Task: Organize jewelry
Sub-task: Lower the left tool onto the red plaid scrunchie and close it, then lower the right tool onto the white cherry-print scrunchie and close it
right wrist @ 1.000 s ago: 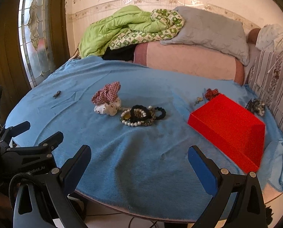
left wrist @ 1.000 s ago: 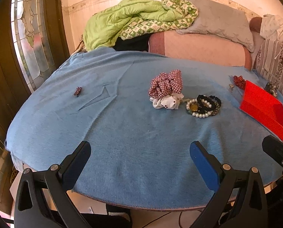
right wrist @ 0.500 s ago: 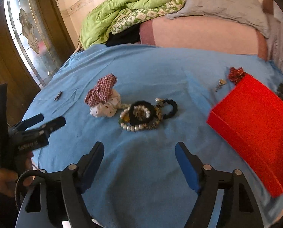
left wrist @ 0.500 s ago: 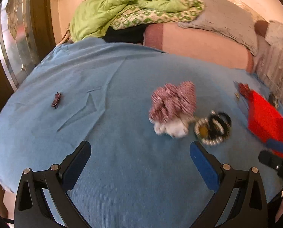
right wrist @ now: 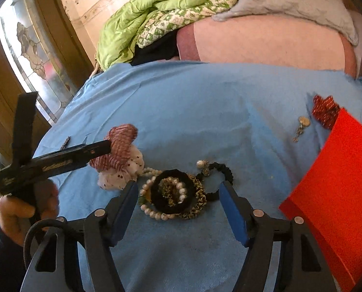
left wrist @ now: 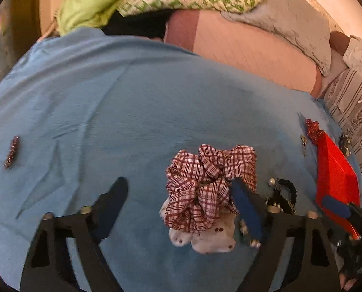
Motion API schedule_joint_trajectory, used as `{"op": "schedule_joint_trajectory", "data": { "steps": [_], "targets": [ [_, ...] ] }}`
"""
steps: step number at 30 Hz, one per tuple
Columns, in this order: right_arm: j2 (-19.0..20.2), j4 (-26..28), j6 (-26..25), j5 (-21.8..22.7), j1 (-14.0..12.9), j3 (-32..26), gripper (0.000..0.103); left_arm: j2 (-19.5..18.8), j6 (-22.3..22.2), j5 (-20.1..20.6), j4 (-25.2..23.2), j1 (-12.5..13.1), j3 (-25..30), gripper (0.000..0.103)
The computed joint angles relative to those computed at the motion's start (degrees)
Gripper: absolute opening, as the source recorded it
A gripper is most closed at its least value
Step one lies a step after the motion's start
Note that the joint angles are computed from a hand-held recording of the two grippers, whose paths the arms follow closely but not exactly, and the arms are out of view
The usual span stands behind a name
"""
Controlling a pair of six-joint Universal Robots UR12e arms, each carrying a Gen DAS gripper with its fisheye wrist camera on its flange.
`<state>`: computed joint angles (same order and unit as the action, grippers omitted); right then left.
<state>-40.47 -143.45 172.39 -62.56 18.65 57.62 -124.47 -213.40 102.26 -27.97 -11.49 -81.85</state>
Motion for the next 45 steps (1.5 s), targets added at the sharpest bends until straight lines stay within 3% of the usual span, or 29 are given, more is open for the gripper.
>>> {"op": "schedule_joint_trajectory", "data": {
  "steps": [3,5,7,15,20,27,28,29,30,31,39,45],
  "targets": [
    [0.7,0.8,-1.0,1.0,0.0,-0.8,0.073,-1.5,0.6,-3.6,-1.2,0.8,1.9,0.023],
    [1.1,1.3,-1.9,2.5,0.1,-1.6,0.073,-1.7,-0.3,-5.4,-0.4,1.3,1.7,0.019],
    [1.5,2.3,-3.1,4.1,0.3,-2.4,0.074,-1.6,0.6,-4.1,0.3,1.2,1.7,0.013],
    [2.4,2.7,-5.6,8.2,1.4,-3.5,0.074,1.2,1.7,-1.8,8.1,1.6,-2.2,0.013],
    [3.4,4.1,-8.5,6.4,3.4,-5.3,0.074,2.6,0.7,-0.4,9.3,2.1,-4.0,0.013],
    [7.4,10.4,-10.5,-0.9,6.0,-12.5,0.072,2.9,1.5,0.3,8.8,2.2,-4.7,0.013],
    [7.8,11.4,-11.1,-1.3,6.2,-13.0,0.067,2.9,1.5,0.3,8.7,2.2,-4.8,0.013],
    [7.9,11.4,-11.2,-2.4,6.4,-13.1,0.042,2.9,1.5,0.2,8.6,2.2,-4.7,0.013],
    [8.0,11.4,-11.3,-2.5,6.3,-13.2,0.025,2.8,1.4,0.2,8.6,2.2,-4.7,0.013],
    [8.0,11.5,-11.0,-1.6,6.1,-13.2,0.025,2.8,1.5,0.2,8.6,2.2,-4.7,0.013],
    [5.3,-1.2,-5.3,3.3,4.1,-7.9,0.021,2.3,2.5,1.9,9.7,1.4,-3.9,0.013],
    [4.4,-4.8,-2.2,3.7,2.8,-6.7,0.021,1.3,4.1,2.6,9.6,0.5,-2.4,0.013]
  ]
}}
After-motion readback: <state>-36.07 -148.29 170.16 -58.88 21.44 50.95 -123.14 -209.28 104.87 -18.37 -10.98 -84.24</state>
